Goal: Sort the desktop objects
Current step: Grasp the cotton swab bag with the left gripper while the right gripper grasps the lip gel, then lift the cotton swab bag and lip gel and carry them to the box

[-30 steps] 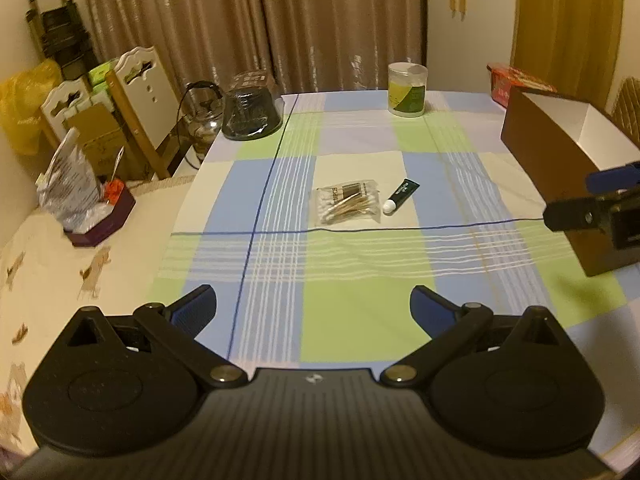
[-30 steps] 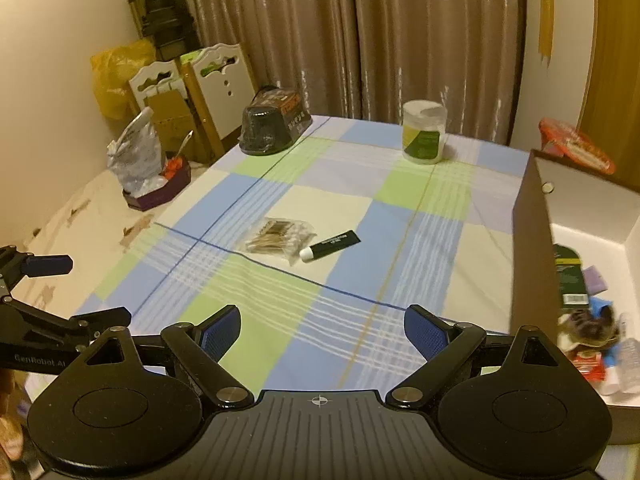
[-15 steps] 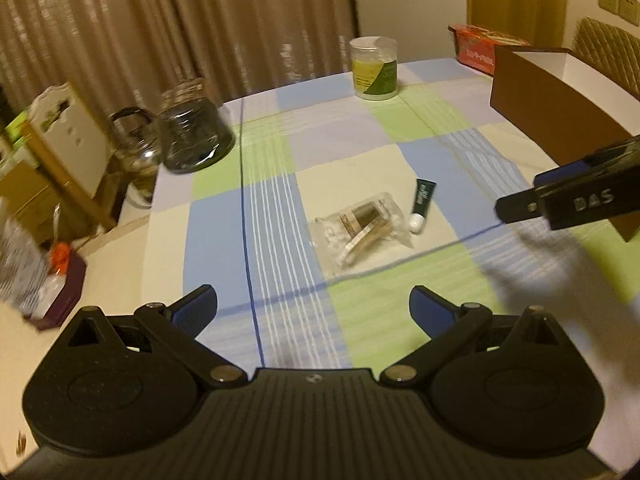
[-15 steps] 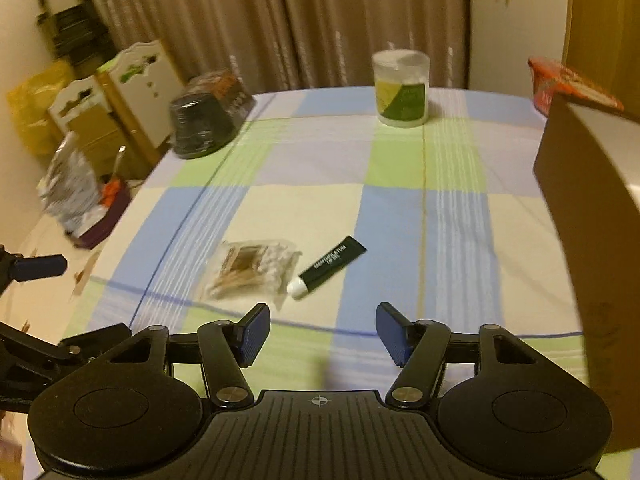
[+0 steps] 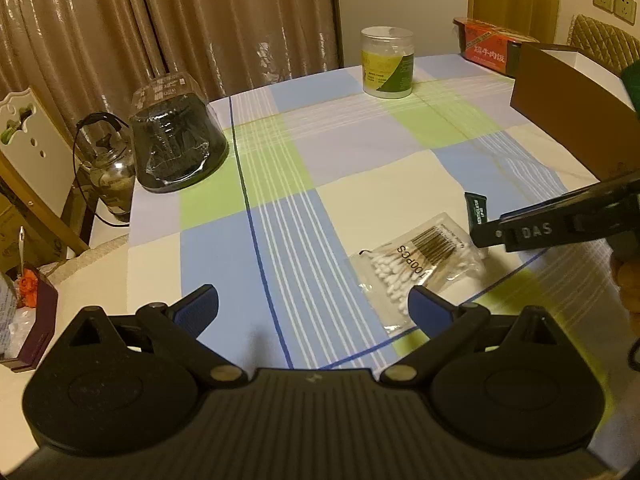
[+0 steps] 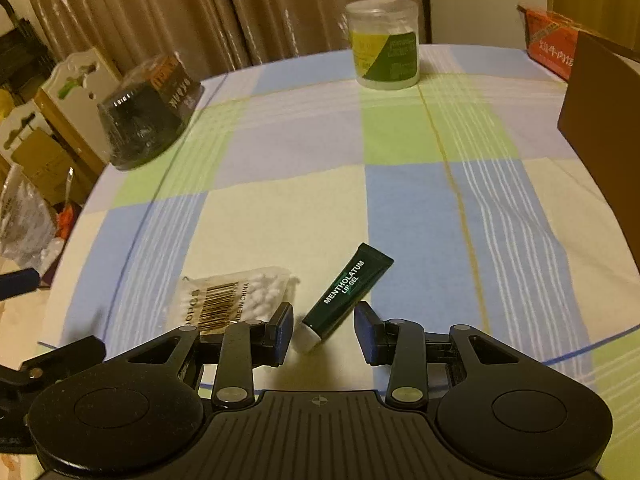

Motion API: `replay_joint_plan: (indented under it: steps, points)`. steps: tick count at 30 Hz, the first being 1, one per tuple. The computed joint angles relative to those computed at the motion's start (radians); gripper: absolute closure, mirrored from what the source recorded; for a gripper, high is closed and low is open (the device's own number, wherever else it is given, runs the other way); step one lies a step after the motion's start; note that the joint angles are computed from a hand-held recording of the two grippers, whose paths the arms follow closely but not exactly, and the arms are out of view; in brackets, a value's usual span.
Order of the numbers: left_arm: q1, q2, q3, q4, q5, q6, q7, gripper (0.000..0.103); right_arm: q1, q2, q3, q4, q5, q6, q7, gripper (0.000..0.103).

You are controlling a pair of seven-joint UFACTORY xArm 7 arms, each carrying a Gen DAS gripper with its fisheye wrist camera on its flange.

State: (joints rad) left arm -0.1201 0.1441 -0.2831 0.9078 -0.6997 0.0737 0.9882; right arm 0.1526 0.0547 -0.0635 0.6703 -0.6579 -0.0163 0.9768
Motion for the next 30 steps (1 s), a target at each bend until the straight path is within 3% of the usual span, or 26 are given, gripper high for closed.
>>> replay_joint_plan:
  steps: [1, 5, 13, 18, 25, 28, 30]
  points:
    - [0.015, 0.006, -0.015, 0.008, -0.028, 0.003, 0.035, 0.004, 0.007, 0.008, -0.004, 0.011, -0.021, 0.012, 0.017, 0.065]
    - [0.057, 0.024, -0.065, 0.034, -0.151, 0.017, 0.193, 0.004, 0.027, 0.017, -0.026, 0.043, -0.179, 0.059, 0.101, 0.088]
    - [0.021, 0.072, -0.044, 0.091, -0.176, 0.088, 0.311, 0.005, -0.076, -0.066, 0.033, -0.035, -0.089, 0.044, -0.132, 0.089]
    - [-0.01, 0.13, -0.041, 0.14, -0.085, 0.123, 0.326, 0.013, -0.142, -0.142, 0.066, -0.091, -0.052, 0.041, -0.187, 0.089]
    - [-0.028, 0.212, -0.038, 0.216, 0.13, 0.193, 0.334, 0.025, -0.197, -0.22, 0.109, -0.158, 0.068, 0.054, -0.265, 0.089]
    - [-0.021, 0.244, -0.044, 0.26, 0.183, 0.25, 0.325, 0.036, -0.227, -0.249, 0.135, -0.181, 0.112, 0.06, -0.287, 0.089]
    - [-0.019, 0.256, -0.041, 0.295, 0.2, 0.314, 0.302, 0.052, -0.249, -0.264, 0.155, -0.192, 0.139, 0.062, -0.303, 0.089]
